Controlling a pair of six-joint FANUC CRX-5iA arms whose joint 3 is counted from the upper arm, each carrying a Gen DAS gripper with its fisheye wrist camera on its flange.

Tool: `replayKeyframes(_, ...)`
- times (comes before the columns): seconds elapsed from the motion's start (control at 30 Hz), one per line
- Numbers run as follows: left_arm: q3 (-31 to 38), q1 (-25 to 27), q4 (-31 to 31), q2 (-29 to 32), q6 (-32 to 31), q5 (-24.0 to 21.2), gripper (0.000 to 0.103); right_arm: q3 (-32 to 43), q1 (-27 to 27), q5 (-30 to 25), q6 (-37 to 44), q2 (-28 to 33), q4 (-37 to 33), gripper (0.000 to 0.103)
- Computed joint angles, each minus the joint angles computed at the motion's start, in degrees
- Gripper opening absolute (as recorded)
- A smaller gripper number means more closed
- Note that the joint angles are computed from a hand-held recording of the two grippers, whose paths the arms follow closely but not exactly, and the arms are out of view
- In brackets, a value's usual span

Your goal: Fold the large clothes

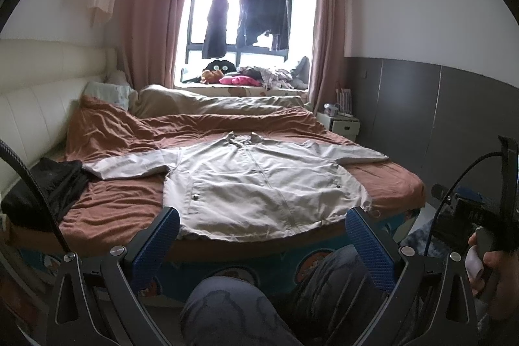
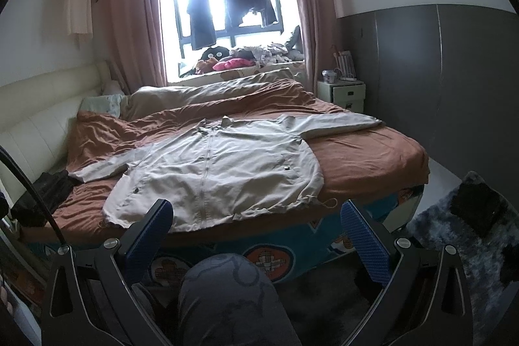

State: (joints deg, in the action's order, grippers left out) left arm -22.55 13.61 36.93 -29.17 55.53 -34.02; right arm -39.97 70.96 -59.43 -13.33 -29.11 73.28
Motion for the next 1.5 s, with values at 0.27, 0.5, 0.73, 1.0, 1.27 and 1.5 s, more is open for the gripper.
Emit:
replayKeyframes(0.27,-0.6,0.6,1.2,-0.8,-0.2,0.2,0.103,0.3,0.0,-0.5,0.1,0.5,0.5,0.103)
replayKeyframes(0.5,-0.2,1.5,0.4,-1.4,0.7,-0.2,0.103,-0.4,-1.1,1.4,-0.9,0.3,0.7,0.103)
replayKeyframes(0.73,0.5,2.0,0.5,-0.9,0.9,-0.5,0.103,0.2,-2.9,3.0,-1.1,1.4,-0.4,0.103)
replayKeyframes(1.0,0.6,1.6,1.1,-0.3,-0.3,-0.6,0.103,0.4,-2.7,2.8,-1.0,1.5,-1.1,0.103)
replayKeyframes(1.27,1.5,0.9,-1.3,0.1,1.9,-0.2,0.103,0.2,-2.9,2.6,-1.6,1.7,-0.5,0.103)
replayKeyframes(1.5,1.2,0.8,-1.0,-0.3,1.9,-0.2,0.103,0.2,-2.4,1.8,-1.8,1.6,0.3,0.103)
